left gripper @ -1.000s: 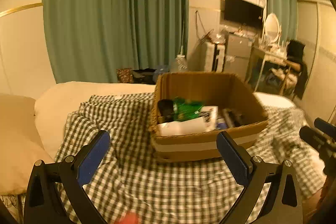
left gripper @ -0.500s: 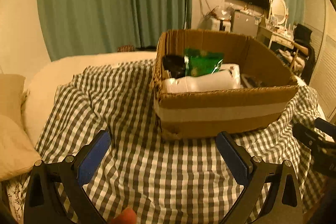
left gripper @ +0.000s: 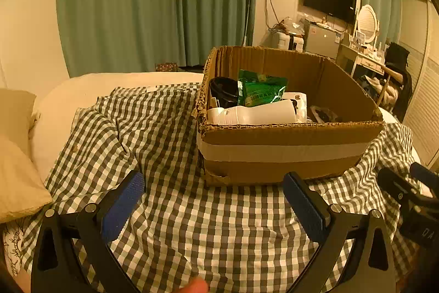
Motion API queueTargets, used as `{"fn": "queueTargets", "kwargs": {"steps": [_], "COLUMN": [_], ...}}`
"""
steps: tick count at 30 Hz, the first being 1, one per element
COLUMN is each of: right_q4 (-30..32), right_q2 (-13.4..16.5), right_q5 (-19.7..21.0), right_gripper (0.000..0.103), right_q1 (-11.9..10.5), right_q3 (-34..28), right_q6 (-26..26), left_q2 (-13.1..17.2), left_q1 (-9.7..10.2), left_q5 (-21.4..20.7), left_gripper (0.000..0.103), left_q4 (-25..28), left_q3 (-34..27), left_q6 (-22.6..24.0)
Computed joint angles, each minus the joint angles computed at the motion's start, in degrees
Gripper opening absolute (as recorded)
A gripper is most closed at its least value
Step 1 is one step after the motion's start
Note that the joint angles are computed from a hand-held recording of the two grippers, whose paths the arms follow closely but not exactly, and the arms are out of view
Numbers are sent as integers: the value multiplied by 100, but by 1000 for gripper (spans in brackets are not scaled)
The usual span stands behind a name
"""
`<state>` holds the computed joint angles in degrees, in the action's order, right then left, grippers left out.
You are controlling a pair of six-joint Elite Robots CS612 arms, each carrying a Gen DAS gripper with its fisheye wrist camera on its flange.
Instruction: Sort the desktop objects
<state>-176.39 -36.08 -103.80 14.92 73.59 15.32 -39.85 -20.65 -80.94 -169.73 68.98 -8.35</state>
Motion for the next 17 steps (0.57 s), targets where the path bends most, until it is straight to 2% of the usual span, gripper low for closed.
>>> {"fn": "queueTargets", "kwargs": {"steps": [12, 15, 17], "right_q4": [128, 158, 159], "right_q2": [22, 31, 33], "right_q5": [76, 92, 88], "right_gripper": [102, 102, 102], "right_q1": [27, 34, 41], "right_q3": [-39, -57, -60], "right_q6": [-77, -46, -69], "left_q2": [11, 15, 8], "left_q1": [10, -33, -43], "left_q5": [-45, 188, 129], "left_gripper": [103, 103, 103], "left_q4": [-77, -574, -595], "left_q3": [7, 132, 135], "left_q6": [-6, 64, 259]}}
